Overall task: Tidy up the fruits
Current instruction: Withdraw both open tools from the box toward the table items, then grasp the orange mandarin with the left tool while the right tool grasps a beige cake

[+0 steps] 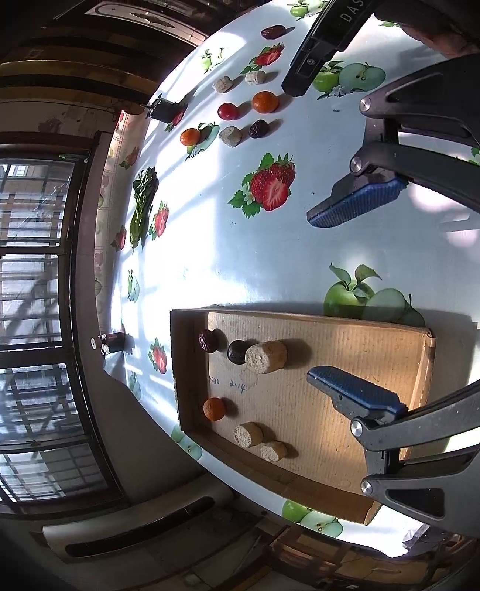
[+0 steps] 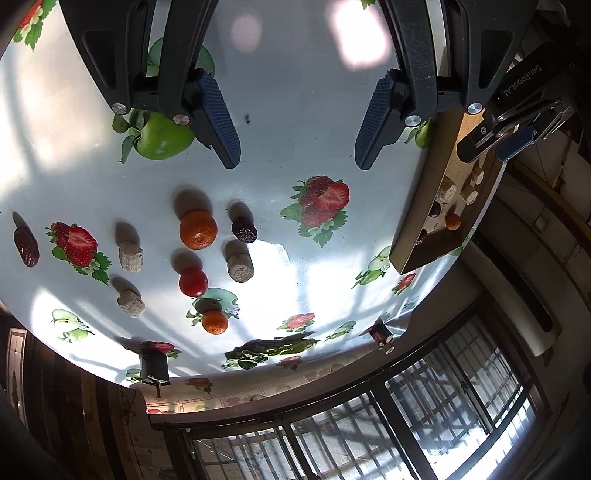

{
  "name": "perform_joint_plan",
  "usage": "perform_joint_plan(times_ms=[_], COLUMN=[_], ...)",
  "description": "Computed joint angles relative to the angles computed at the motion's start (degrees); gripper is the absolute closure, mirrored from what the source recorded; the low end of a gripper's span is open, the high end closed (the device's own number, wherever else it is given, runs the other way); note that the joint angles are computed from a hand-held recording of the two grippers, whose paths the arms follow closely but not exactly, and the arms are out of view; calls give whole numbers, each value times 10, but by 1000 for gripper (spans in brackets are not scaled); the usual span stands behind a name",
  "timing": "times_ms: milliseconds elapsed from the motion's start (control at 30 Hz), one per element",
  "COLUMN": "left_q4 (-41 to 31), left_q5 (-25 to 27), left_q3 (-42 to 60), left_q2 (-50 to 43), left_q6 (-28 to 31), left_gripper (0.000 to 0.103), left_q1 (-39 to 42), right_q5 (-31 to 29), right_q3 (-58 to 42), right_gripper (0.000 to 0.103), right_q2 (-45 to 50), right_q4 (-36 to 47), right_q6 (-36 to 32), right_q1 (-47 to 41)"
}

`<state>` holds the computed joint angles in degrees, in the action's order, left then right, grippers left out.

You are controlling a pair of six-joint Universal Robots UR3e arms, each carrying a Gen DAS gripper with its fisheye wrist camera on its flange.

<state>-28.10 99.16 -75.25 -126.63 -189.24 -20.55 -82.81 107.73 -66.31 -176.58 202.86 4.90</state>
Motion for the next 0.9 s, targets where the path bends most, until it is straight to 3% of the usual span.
perform_joint_plan(times_ms=[233, 400, 500, 700, 800, 900], left_q4=[-25, -92, -117, -145, -184, -214], left_q5=[-32, -127, -152, -140, -126, -146], left_q3=[41, 115, 158, 256, 340, 420], left_q2=[-31, -82, -111, -161, -198, -237], left_q6=[-4, -1, 0, 21, 26, 31], left_gripper=[26, 26, 26, 26, 26, 26], left_q1=[-4, -7, -22, -54, -60, -59], right_q5=[-30, -26, 2, 55, 42, 26], right_q3=[110, 164, 163, 33, -50, -90], right_gripper=[32, 32, 32, 32, 32, 33], right_q2=[-115, -179, -186, -75, 3, 54], right_q4=[12, 54, 71, 124, 145, 128], right_q6=[-54, -103, -120, -132, -127, -121], right_q1=[-125, -223, -254, -226, -198, -188])
